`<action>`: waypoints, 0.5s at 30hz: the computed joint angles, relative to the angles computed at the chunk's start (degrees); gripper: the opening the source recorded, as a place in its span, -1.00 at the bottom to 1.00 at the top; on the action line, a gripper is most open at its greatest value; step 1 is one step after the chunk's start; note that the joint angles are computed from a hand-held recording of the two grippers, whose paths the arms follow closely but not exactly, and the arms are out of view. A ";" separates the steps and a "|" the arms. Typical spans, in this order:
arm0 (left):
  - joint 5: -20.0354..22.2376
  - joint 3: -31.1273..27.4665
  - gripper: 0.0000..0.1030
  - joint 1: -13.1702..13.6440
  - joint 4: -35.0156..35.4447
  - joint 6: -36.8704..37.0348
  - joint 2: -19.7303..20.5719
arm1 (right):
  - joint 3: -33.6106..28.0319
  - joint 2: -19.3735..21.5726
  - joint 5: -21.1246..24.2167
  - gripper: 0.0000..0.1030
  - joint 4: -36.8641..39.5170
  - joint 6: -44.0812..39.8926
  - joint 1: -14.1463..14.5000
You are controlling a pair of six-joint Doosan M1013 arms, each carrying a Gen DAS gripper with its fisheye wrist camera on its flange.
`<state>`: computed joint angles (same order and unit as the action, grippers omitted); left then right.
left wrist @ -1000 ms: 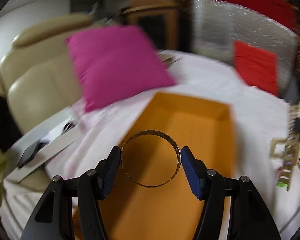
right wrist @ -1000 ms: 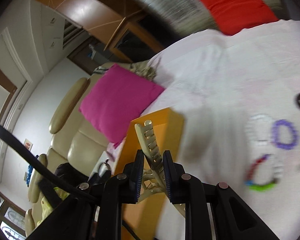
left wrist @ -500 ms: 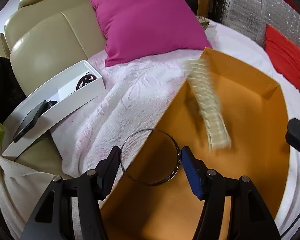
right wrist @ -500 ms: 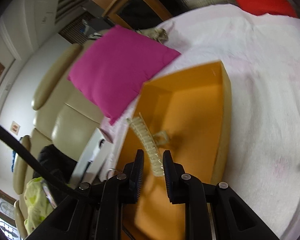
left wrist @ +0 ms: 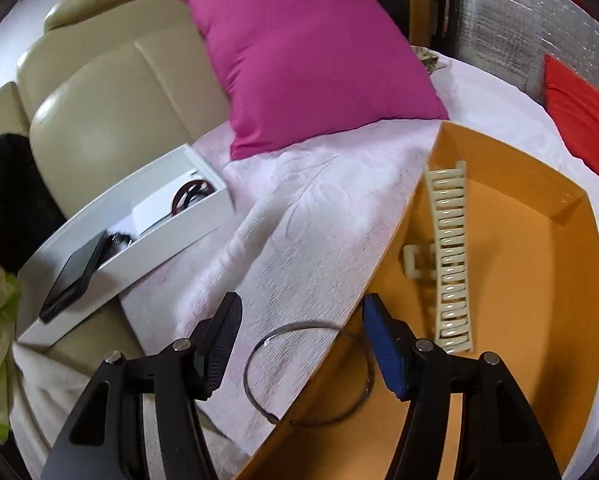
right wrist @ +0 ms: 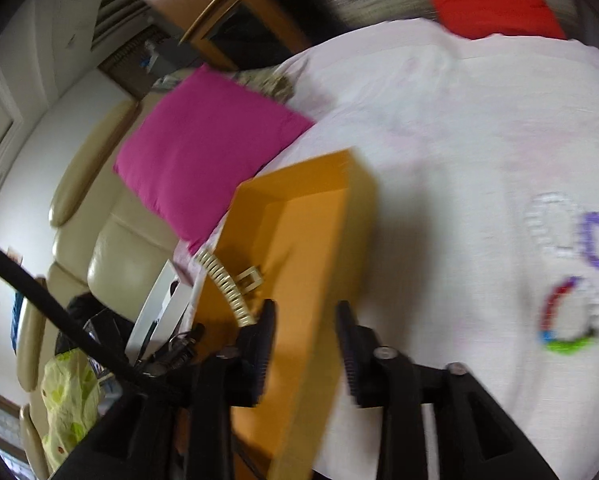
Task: Organize jewelry
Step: 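Carry bangle and claw clip into the orange box and open both grippers, then lower the right gripper onto the silver wristwatch and close it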
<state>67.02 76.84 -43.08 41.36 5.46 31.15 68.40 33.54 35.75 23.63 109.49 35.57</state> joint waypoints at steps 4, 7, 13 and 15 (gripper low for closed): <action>2.74 -1.38 0.25 -0.34 -0.34 2.06 1.05 | 8.18 -6.06 -5.17 0.01 -5.30 4.37 -2.88; 4.53 -2.16 0.26 -1.57 1.34 2.00 1.28 | 14.17 -10.20 -8.36 0.01 -10.06 10.38 -5.46; 7.57 -6.01 0.41 -5.88 11.28 0.72 3.24 | 23.29 -15.54 -11.98 0.01 -16.39 20.86 -10.27; 7.93 -7.92 0.42 -7.37 16.46 1.15 4.49 | 25.69 -16.62 -13.09 0.01 -17.23 23.51 -11.64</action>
<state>74.95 68.92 -50.45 57.83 6.61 35.64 94.09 16.92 22.66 6.40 133.00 23.93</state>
